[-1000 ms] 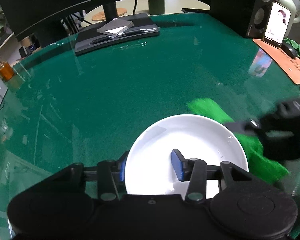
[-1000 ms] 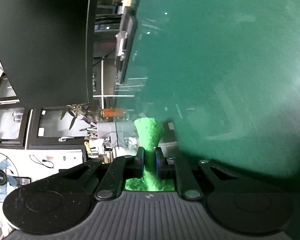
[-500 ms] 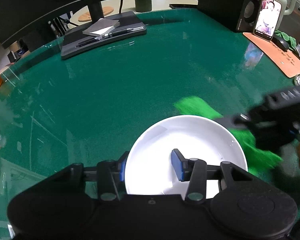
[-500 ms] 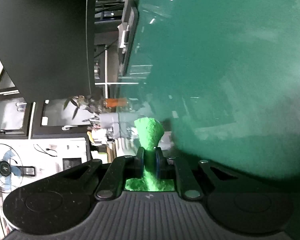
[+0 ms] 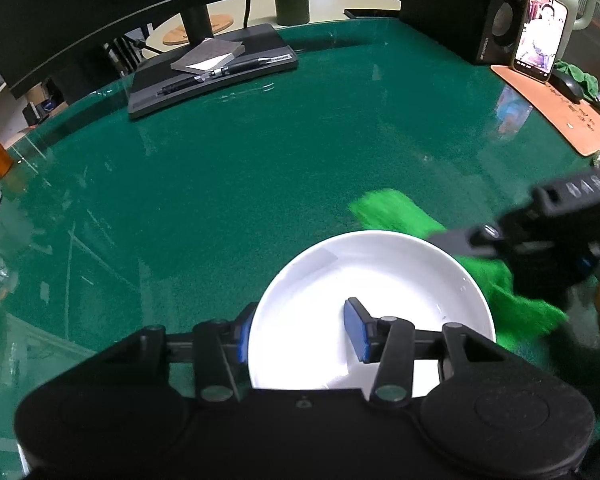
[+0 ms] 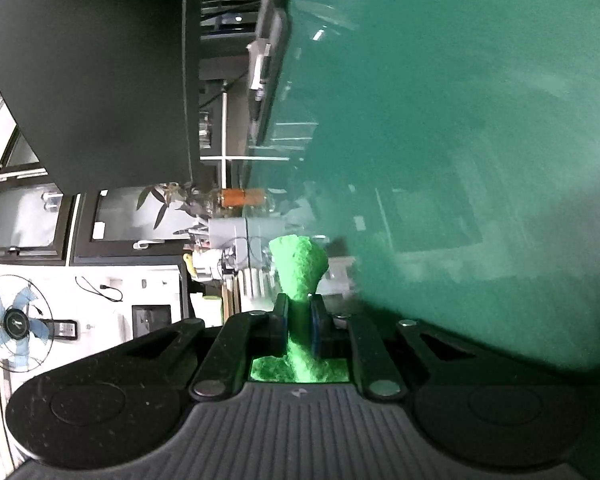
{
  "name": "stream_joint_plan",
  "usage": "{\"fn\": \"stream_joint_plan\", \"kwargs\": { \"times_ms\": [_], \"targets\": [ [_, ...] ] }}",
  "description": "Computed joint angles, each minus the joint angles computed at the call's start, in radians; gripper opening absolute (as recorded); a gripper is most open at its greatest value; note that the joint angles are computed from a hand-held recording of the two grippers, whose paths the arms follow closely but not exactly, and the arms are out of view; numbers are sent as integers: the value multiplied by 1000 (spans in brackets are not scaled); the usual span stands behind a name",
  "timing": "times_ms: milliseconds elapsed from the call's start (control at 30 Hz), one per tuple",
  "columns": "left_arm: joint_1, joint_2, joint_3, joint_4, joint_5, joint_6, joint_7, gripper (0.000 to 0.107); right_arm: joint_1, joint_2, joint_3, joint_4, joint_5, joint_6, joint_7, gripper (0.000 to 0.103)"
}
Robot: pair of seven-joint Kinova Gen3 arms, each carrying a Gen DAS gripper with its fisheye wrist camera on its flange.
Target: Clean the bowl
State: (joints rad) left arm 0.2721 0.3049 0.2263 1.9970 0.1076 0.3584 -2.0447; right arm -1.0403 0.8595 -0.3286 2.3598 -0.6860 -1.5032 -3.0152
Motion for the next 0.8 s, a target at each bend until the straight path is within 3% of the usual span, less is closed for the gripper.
{"fn": "stream_joint_plan", "kwargs": {
  "times_ms": [333, 567, 800],
  "targets": [
    [-17, 4, 19, -7, 13, 12, -63, 46, -82, 15, -21, 46, -67, -70, -22, 11],
    [-9, 7, 15, -19, 7, 25, -81, 46, -8, -8, 19, 7, 7, 0, 45, 12],
    [-46, 9, 46, -4, 52, 3, -152, 48, -62, 14, -32, 72, -36, -101, -35, 12]
  ]
}}
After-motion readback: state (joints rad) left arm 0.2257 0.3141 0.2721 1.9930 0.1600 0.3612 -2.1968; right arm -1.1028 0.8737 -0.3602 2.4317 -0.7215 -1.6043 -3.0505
